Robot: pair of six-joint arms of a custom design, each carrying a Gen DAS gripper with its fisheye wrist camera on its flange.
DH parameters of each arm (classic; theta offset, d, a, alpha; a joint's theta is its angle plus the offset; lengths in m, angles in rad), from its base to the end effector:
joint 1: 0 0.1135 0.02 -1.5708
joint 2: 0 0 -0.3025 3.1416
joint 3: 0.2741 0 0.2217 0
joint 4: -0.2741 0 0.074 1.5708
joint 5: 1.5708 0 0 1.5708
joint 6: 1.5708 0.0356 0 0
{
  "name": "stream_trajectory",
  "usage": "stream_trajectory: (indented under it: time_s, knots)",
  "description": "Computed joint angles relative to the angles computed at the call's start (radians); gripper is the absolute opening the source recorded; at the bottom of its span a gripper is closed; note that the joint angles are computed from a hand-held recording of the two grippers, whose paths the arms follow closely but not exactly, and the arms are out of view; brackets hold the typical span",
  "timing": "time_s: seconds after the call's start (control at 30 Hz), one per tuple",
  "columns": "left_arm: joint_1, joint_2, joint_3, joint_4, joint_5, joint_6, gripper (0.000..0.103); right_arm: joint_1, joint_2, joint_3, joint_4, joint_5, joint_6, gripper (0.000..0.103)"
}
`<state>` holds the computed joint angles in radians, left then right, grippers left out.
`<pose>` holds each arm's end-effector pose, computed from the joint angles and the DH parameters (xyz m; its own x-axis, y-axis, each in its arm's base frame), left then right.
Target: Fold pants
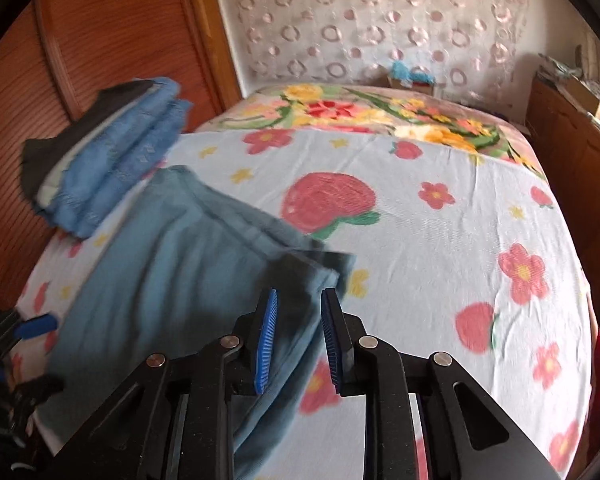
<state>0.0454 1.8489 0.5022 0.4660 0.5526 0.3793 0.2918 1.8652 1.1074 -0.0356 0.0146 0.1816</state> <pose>0.2759 -0.0062 0.1292 -0.6063 0.2879 -0.7413 0.5595 0.8169 -0.1403 0.3650 0.1091 0.2218 -0.7216 -0.0282 -0.6918 -0.1500 0.9818 0.1164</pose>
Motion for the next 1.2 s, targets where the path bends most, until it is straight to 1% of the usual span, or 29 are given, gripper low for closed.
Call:
stream_trajectory:
  time_s: [0.07, 0.1, 0.13, 0.17, 0.2, 0.27, 0.33, 0.4, 0.47, 0.57, 0.63, 0.7, 0.73, 0.8, 0.9, 0.97, 1.1, 1.2]
  knots:
    - [0.004, 0.003, -0.008, 0.020, 0.005, -0.001, 0.069, -0.010, 0.034, 0.038, -0.016, 0.002, 0.006, 0.024]
    - [0.003, 0.007, -0.006, 0.023, 0.004, 0.000, 0.069, -0.011, 0.048, 0.051, -0.021, 0.000, 0.007, 0.021]
    - [0.003, 0.011, 0.001, 0.012, 0.005, 0.001, 0.069, -0.012, 0.058, 0.060, -0.024, -0.004, 0.005, 0.015]
    - [0.004, 0.014, 0.008, 0.000, 0.008, 0.002, 0.069, -0.011, 0.064, 0.066, -0.024, -0.005, -0.002, 0.013]
    - [0.005, 0.015, 0.011, -0.002, 0.011, 0.001, 0.069, -0.009, 0.065, 0.070, -0.024, -0.004, -0.008, 0.007]
    - [0.001, 0.012, 0.004, 0.011, 0.002, -0.004, 0.069, -0.010, 0.064, 0.077, -0.018, 0.000, -0.020, 0.005]
    - [-0.002, 0.015, 0.005, 0.012, -0.002, -0.005, 0.069, -0.008, 0.045, 0.068, -0.004, 0.040, -0.023, 0.004]
    - [-0.008, 0.020, 0.008, 0.017, -0.016, -0.013, 0.069, -0.011, 0.039, 0.065, 0.014, 0.048, -0.014, 0.004]
    - [-0.009, 0.023, 0.011, 0.014, -0.018, -0.011, 0.069, -0.003, 0.041, 0.067, 0.025, 0.089, -0.010, 0.004]
    - [-0.010, 0.026, 0.014, 0.005, -0.019, -0.006, 0.069, 0.004, 0.070, 0.097, 0.010, 0.119, -0.002, 0.004]
    - [-0.010, 0.027, 0.015, 0.002, -0.020, -0.002, 0.069, 0.018, 0.091, 0.108, 0.010, 0.160, -0.004, 0.004]
    - [-0.012, 0.023, 0.010, 0.006, -0.026, 0.000, 0.069, 0.029, 0.100, 0.118, -0.003, 0.171, 0.008, 0.005]
    - [-0.014, 0.023, 0.010, 0.006, -0.030, 0.002, 0.069, 0.030, 0.106, 0.132, -0.016, 0.170, 0.013, 0.006]
    - [-0.016, 0.020, 0.006, 0.008, -0.040, 0.002, 0.069, 0.035, 0.100, 0.134, -0.030, 0.172, 0.021, 0.019]
    - [-0.016, 0.015, -0.010, 0.026, -0.046, 0.001, 0.069, 0.042, 0.049, 0.095, -0.035, 0.168, 0.021, 0.019]
    - [-0.017, 0.016, -0.015, 0.027, -0.053, -0.001, 0.069, 0.054, -0.013, 0.025, -0.018, 0.164, 0.025, 0.020]
    - [-0.021, 0.008, -0.028, 0.029, -0.050, 0.001, 0.069, 0.103, -0.158, -0.171, 0.088, 0.118, 0.053, 0.021]
    - [-0.027, -0.006, -0.038, 0.033, -0.048, 0.001, 0.069, 0.158, -0.259, -0.296, 0.150, 0.132, 0.092, 0.021]
